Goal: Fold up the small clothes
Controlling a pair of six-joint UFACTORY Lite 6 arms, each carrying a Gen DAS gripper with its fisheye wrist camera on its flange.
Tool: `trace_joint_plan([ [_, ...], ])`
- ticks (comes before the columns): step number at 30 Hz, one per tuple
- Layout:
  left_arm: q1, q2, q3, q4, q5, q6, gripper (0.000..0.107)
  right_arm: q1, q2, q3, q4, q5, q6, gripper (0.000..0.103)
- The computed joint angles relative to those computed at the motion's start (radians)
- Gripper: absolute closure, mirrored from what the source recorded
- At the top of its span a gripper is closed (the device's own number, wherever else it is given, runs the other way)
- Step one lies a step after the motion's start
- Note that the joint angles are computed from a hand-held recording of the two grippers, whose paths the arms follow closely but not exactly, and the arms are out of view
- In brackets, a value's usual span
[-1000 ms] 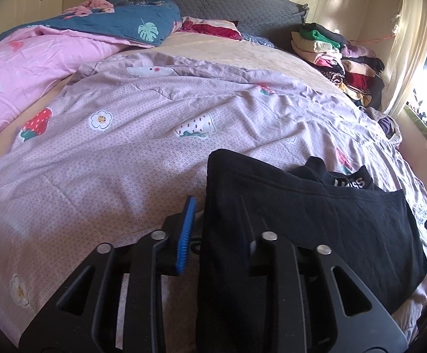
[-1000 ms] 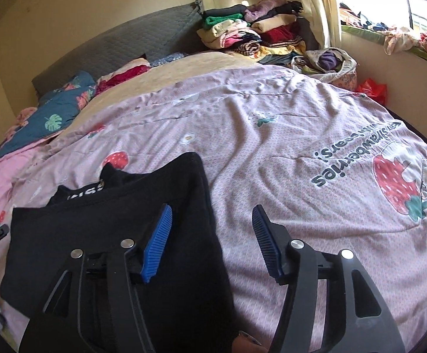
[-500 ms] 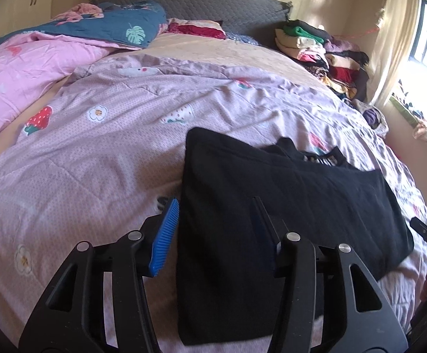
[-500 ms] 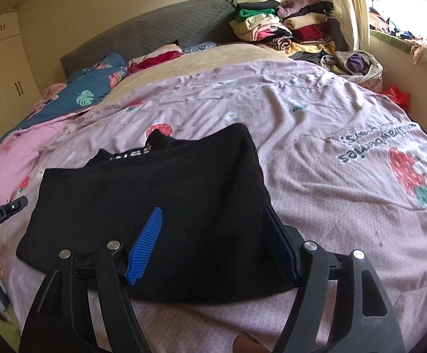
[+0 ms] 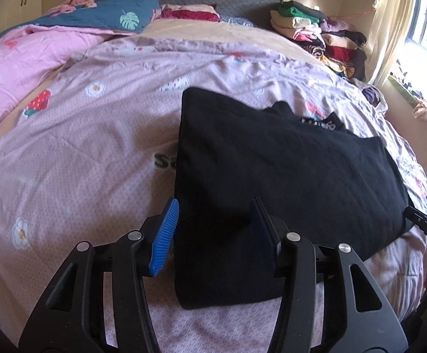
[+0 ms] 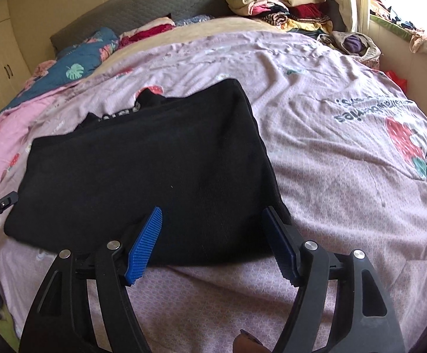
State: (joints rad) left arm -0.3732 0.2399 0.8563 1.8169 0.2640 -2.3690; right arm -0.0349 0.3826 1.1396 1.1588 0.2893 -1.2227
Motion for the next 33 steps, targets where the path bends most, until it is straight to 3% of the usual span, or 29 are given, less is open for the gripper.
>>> trace_joint_plan([
  [6, -0.008, 0.021, -0.056, 0.194, -0.001, -0.230, 0.065, 0.003, -0.017, -0.038, 0.027, -0.025, -0.035, 0.034],
  [9, -0.022, 0.005, -0.075, 0.176, 0.004, -0.222, 0.065, 0.004, -0.038, -0.070, 0.104, -0.037, -0.114, 0.032],
  [12, -0.032, -0.014, -0.090, 0.136, 0.002, -0.182, 0.065, -0.003, -0.064, -0.104, 0.176, -0.020, -0.189, 0.021],
  [17, -0.047, -0.051, -0.129, 0.137, -0.009, -0.200, 0.064, -0.002, -0.093, -0.143, 0.218, -0.029, -0.227, 0.020],
  [20, -0.055, -0.088, -0.154, 0.125, -0.021, -0.198, 0.056, -0.021, -0.121, -0.172, 0.276, -0.001, -0.278, 0.020],
  [23, -0.072, -0.120, -0.171, 0.061, -0.014, -0.131, 0.043, -0.027, -0.150, -0.201, 0.334, 0.011, -0.327, 0.008],
  [26, -0.085, -0.148, -0.181, -0.026, -0.013, -0.048, 0.033, -0.024, -0.190, -0.235, 0.393, 0.020, -0.385, 0.007],
  [28, -0.091, -0.164, -0.185, -0.077, -0.014, -0.002, 0.020, -0.022, -0.218, -0.259, 0.431, 0.024, -0.423, 0.007],
  [30, -0.103, -0.187, -0.194, -0.135, -0.003, 0.049, 0.014, -0.020, -0.240, -0.277, 0.443, 0.028, -0.433, 0.006],
  [33, -0.105, -0.224, -0.211, -0.133, -0.030, 0.035, 0.014, -0.014, -0.277, -0.306, 0.447, 0.030, -0.435, 0.005],
])
